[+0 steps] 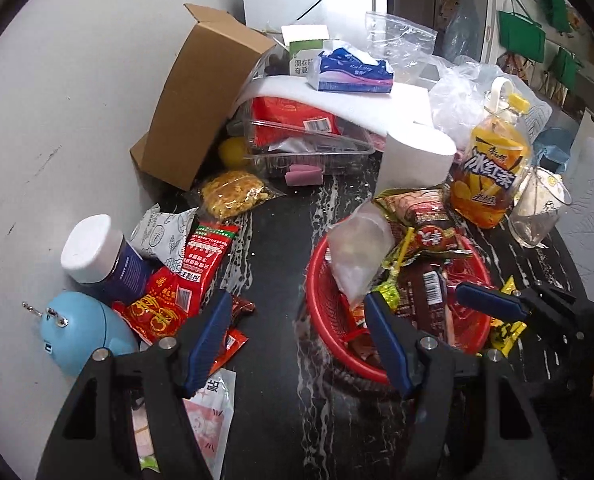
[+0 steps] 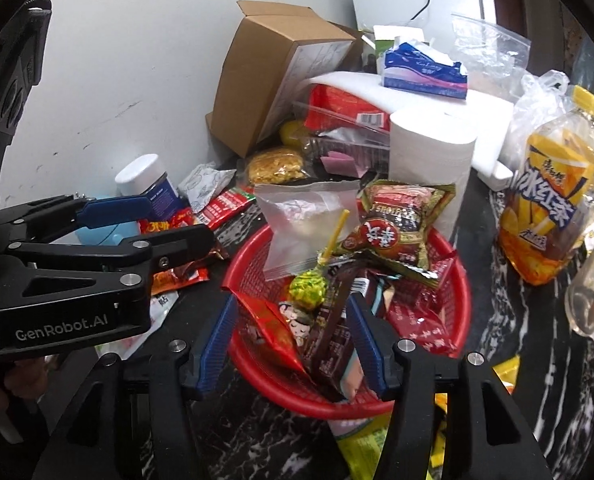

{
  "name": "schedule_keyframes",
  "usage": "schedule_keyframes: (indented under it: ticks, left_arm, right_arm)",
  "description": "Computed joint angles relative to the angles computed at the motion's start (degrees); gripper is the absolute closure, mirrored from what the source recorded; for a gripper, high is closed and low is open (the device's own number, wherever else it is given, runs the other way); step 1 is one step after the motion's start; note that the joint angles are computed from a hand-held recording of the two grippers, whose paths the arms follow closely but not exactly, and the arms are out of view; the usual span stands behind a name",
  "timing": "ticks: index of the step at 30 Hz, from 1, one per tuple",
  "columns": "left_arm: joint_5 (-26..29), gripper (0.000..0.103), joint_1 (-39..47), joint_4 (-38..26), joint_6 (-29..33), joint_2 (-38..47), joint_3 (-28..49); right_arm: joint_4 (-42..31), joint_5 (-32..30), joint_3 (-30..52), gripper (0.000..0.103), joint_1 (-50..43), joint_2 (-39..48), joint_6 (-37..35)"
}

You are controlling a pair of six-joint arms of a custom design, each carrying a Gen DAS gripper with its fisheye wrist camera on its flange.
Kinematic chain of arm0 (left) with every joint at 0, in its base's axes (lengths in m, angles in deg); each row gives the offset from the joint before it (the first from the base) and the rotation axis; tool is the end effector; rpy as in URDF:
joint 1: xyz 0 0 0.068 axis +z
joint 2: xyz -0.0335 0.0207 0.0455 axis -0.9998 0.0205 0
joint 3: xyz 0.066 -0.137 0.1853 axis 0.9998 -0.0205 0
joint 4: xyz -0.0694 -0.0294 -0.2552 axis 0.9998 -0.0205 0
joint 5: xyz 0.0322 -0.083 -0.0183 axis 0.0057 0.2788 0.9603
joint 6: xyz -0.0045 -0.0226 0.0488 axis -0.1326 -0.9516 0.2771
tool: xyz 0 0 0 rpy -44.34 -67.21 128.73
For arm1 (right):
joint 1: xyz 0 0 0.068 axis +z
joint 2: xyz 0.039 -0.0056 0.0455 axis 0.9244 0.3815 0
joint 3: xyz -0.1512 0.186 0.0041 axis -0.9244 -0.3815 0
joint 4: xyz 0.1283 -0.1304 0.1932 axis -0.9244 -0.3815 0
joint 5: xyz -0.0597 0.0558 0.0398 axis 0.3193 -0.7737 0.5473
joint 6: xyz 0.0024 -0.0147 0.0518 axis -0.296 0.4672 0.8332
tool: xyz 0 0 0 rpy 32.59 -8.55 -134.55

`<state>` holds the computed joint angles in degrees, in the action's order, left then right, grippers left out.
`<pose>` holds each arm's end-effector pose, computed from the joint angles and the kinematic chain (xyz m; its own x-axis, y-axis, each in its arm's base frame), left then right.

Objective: Organize snacks
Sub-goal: 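Open both tools to drop the lollipop and red packet into the basket, then withdraw both open tools from the basket back over the table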

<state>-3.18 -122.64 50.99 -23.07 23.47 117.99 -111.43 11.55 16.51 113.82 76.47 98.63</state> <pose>0.2487 -0.1594 0.2425 -0.7043 0.2946 -0.6459 0.3590 0.9327 0.0340 0.2111 0.2055 0.2071 -0.7336 -0.0228 -0.6792 -0.1914 0.9659 0.1743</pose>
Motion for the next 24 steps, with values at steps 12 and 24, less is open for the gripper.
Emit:
schedule_keyframes:
  ticks: [12, 24]
  left_arm:
    - [-0.9, 0.035, -6.6, -2.9, -3.1, -12.3, -3.5]
    - [-7.0, 0.035, -20.7, -6.7, -7.1, -22.4, -4.5]
  right_arm:
    - [-11.5, 12.4, -1.0, 0.047, 8.3, -11.7, 7.9]
    - [-41.2, 33.2, 8.1, 0.047, 27.4, -15.3, 32.2]
